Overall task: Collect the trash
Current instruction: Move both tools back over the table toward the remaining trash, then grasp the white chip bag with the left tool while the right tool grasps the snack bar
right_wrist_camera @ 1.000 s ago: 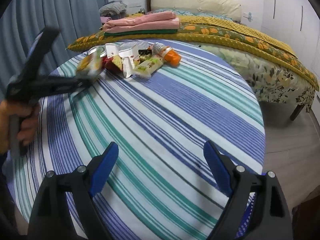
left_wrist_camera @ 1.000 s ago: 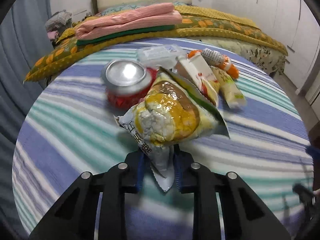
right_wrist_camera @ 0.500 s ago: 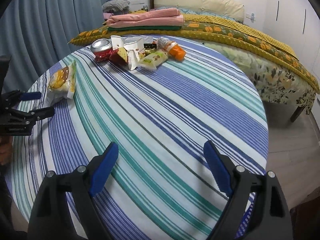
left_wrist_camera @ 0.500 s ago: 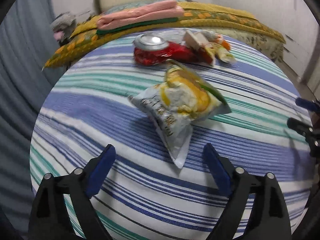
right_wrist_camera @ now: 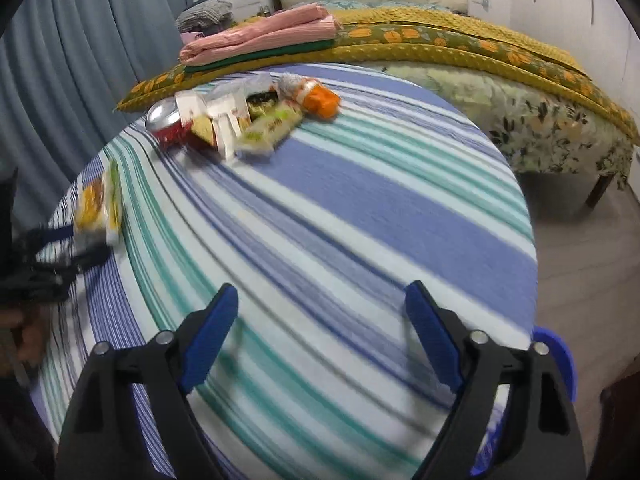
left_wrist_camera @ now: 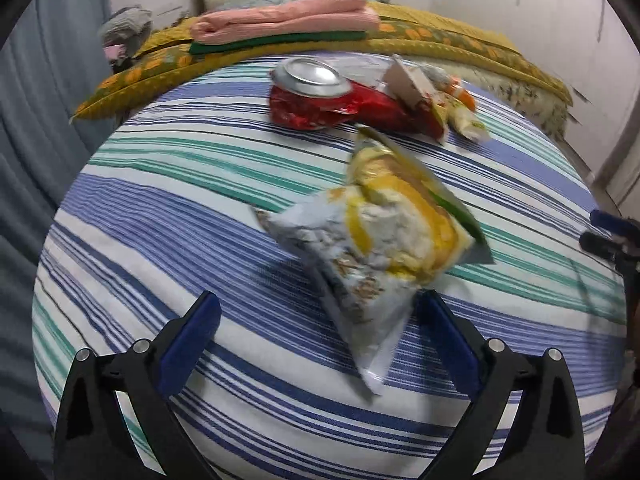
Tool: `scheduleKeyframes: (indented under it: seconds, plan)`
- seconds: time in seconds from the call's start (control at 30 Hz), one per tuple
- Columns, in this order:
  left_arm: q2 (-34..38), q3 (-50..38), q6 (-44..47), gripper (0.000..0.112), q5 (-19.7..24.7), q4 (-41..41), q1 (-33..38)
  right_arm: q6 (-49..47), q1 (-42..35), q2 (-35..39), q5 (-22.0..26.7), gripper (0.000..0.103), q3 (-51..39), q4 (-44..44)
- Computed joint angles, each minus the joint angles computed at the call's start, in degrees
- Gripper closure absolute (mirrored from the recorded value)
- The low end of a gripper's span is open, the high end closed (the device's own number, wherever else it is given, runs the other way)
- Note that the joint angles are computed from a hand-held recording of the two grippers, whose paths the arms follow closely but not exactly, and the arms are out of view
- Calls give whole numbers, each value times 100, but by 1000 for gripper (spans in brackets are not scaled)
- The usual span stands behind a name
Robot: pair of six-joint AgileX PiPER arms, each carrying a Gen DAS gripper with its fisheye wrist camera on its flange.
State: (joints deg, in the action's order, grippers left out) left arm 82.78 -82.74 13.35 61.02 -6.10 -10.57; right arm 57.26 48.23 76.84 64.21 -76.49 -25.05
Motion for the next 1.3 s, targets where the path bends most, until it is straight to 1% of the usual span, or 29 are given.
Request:
scheduleKeyframes:
  seconds: [0.07,0.13,0.2,0.27,0.33,0.4,0.43,0.47,0.5,0.57,0.63,0.8,0.87,0.97,1.0,1.03,1.07,1.13,1.17,1.2,1.23,1.3]
  plan:
    - [-12,23,-121,14,-33,101,-63,-420,-396,304,-119,33,-429,341]
    - [-14,29,-165,14,-39,119,-86,-694,-786,748,-220,34,-974,575]
    - [-10,27,-158,14,-31,87,-76,-909,-1055,1268,-245,37,-1590,757]
    - [-1,18,-135,14,-27,62,-58,-1094,-1313,1751,-331,43,-2156,1091]
    - [0,16,-130,14,-25,57,-52,-1173,-1451,2226,-234,49,-2723,1234]
    - [0,16,-130,14,-25,57,-52,-1263,-1584,2574,-159,52,-3107,1458]
    - [1,15,-126,14,-22,53,-49,-1357,-1647,2666,-172,62,-3191,1635]
    - [1,15,-126,14,-22,53,-49,-1443,-1679,2685,-202,76,-3214,1739]
    - [1,15,-126,14,-22,53,-49,-1552,-1690,2682,-182,82,-3249,1846]
    - [13,9,-108,14,-25,35,-35,-1599,-1582,2597,-5,87,-3287,1734]
    - [11,6,-100,14,-20,32,-28,-1755,-1502,2333,51,87,-3080,1771]
    - [11,7,-105,14,-21,41,-32,-1810,-1162,1391,387,87,-2266,1780]
    - [9,8,-100,14,-20,37,-28,-1681,-977,937,436,87,-1789,1759]
    - [10,4,-92,14,-15,29,-22,-1327,-638,553,519,86,-1244,1488]
    - [10,4,-92,14,-15,29,-22,-1093,-494,430,527,72,-1034,1323]
    - [10,2,-82,14,-11,11,-14,-844,-339,327,524,47,-843,1117]
    - [10,1,-67,14,-7,-8,-7,-541,-162,232,497,36,-655,877]
    - [10,-12,217,14,38,-208,102,-126,71,48,360,36,-289,693]
    - [36,-63,554,14,131,-470,251,52,180,-23,275,34,-122,655]
    - [54,-101,771,14,184,-647,372,352,406,-91,260,32,-7,388]
    - [41,-102,933,14,168,-760,478,614,613,-143,312,26,80,188]
    - [-16,-67,1091,14,44,-881,614,1035,917,-242,346,25,229,-79]
